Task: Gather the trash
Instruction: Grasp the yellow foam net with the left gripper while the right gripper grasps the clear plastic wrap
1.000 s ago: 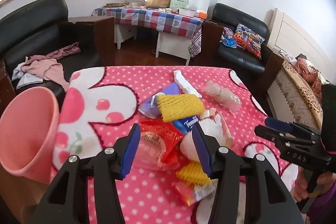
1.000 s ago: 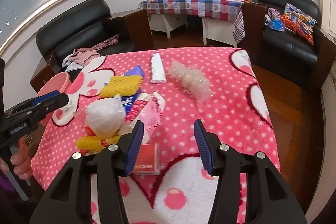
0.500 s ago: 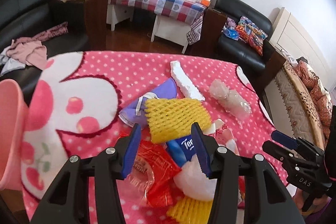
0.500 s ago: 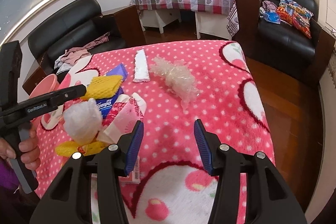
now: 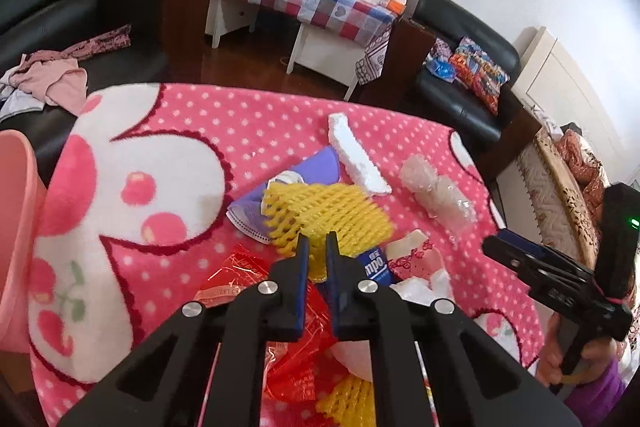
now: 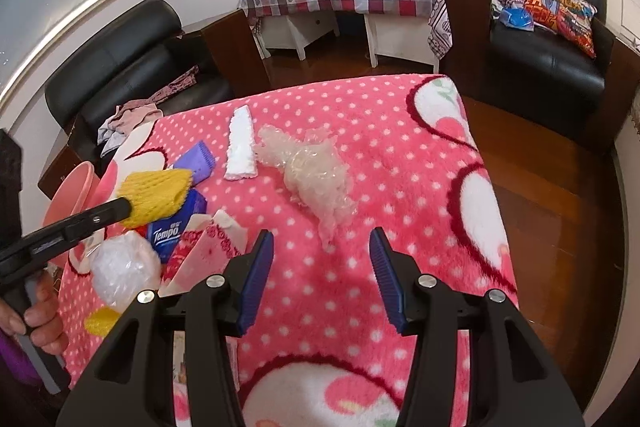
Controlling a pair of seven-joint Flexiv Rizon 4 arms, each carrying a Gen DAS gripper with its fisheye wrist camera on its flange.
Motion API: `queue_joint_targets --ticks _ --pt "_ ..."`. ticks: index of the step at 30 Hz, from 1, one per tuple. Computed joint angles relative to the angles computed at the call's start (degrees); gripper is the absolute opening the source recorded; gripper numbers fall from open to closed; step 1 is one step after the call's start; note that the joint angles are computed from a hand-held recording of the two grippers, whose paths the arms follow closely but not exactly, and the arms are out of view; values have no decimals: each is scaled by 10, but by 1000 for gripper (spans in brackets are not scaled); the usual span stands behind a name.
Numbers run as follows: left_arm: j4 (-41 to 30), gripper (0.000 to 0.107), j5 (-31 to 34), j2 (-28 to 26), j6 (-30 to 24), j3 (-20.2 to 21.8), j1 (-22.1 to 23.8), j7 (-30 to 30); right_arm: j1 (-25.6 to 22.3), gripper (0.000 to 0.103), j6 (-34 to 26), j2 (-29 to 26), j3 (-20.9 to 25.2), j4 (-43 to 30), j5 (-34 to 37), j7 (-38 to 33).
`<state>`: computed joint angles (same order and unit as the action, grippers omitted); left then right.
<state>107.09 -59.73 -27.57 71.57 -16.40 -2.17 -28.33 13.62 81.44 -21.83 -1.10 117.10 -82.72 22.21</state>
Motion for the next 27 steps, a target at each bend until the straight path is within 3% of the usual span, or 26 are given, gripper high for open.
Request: queue_joint_targets --ticks 7,13,17,18,19,23,27 --pt "28 7 -96 38 22 -7 -4 98 22 51 -22 -30 -5 -31 87 -89" --pt "38 7 -122 56 10 27 -23 107 49 51 -38 -48 -18 -41 173 -163" --pt "45 7 -134 62 12 40 -31 111 73 50 -17 -49 -50 -32 178 -142" --pt "46 7 -137 64 11 42 -32 112 80 47 -15 -47 -61 -29 167 -127" --pt "48 7 -141 65 12 44 -33 114 83 32 -18 -45 -63 -28 165 -123" --pt "56 7 -158 74 14 51 -38 126 86 10 -11 -39 -70 -21 146 -97" --pt "61 7 -170 79 14 58 -42 134 85 7 -23 -21 -67 -12 97 -54"
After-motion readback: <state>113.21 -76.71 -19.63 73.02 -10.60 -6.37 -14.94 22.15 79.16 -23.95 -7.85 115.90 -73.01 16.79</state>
